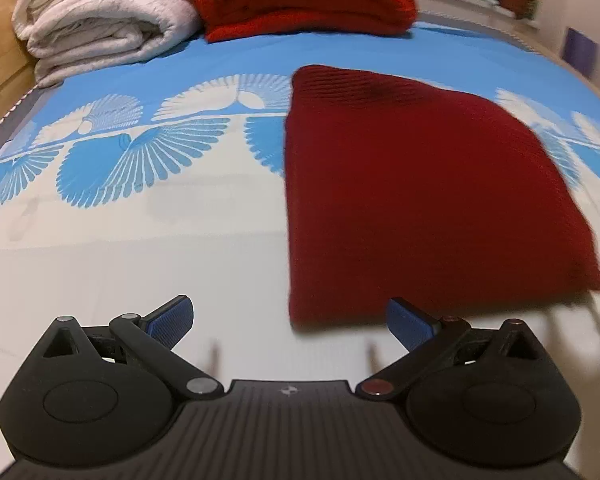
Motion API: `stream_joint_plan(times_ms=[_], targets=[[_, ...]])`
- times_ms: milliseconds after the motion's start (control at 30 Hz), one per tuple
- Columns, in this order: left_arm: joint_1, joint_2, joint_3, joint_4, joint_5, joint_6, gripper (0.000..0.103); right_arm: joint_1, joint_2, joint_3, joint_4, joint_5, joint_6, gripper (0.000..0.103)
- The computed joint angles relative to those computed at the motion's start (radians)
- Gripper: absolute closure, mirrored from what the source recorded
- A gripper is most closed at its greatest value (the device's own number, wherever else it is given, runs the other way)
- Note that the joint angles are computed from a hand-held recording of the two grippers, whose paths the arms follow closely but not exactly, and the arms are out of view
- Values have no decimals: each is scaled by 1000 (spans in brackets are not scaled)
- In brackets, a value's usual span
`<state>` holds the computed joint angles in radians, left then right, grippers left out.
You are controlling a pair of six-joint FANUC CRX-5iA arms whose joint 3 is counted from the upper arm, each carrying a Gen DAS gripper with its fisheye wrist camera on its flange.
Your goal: Fold small clothes
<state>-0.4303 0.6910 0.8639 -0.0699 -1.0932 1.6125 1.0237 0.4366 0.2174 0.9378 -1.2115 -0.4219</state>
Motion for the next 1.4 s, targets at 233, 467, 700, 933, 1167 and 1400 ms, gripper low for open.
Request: stream_joint_plan(times_ms=[233,467,700,933,1167,1400], targets=[[-18,-328,-452,-2,184,59,0,177,5,-63,116,-124,-16,9],[-62,-418,-634,-62,250,42,0,211,27,-26,7,-112,89,9],[-61,-398,-640,-63,285,53,0,189,69,40,-66,-157,160,9],[-58,-351,-576,-36,274,43,0,171,108,88,-93,-181,220,9],[-54,-338,-545,-40,273,98,0,161,112,94,-112,-176,219,9],[-61,-341,-546,-70,273,102,0,162,109,92,-115,-172,222,9]])
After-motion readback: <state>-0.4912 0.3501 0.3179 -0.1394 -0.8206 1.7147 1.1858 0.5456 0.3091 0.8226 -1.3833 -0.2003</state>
